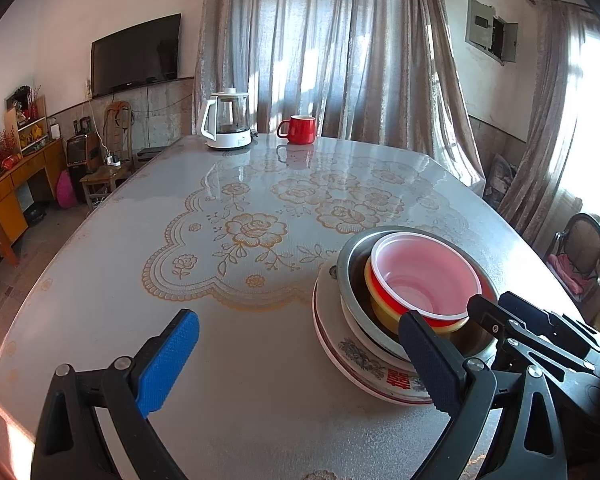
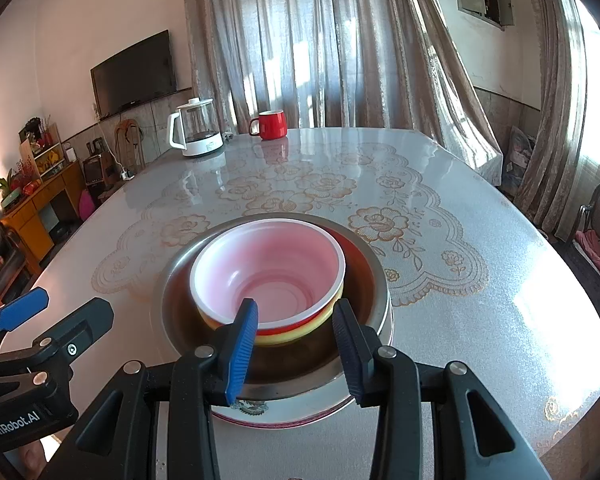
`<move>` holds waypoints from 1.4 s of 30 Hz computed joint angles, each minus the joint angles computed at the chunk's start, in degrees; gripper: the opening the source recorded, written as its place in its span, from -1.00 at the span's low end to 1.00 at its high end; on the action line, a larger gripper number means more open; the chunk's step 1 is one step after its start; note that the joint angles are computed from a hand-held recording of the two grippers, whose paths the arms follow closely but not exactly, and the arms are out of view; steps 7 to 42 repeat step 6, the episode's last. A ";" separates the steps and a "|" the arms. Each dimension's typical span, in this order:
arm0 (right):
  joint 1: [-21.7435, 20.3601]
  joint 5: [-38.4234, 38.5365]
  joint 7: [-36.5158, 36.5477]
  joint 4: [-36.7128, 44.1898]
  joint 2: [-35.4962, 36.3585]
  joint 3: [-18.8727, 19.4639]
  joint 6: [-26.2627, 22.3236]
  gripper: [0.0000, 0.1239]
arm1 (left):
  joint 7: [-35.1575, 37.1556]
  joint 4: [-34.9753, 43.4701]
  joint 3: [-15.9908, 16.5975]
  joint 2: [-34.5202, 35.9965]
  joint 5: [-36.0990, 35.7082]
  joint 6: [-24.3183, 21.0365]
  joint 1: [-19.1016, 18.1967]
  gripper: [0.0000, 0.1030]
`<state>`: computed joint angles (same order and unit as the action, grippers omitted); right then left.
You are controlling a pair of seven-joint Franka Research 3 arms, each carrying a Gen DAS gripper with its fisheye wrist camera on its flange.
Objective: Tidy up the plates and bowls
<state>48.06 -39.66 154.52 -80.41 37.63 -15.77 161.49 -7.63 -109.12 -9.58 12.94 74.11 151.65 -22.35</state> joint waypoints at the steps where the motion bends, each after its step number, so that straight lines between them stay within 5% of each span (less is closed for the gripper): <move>1: 0.14 -0.14 0.28 -0.13 -0.05 -0.21 0.16 -0.37 | -0.43 0.00 0.08 -0.03 0.62 -0.28 -0.16 0.95; 42: 0.71 -1.29 1.59 -0.77 -0.38 -1.29 1.45 -0.37 | -0.50 -0.09 -0.02 -0.06 1.20 0.63 0.16 0.92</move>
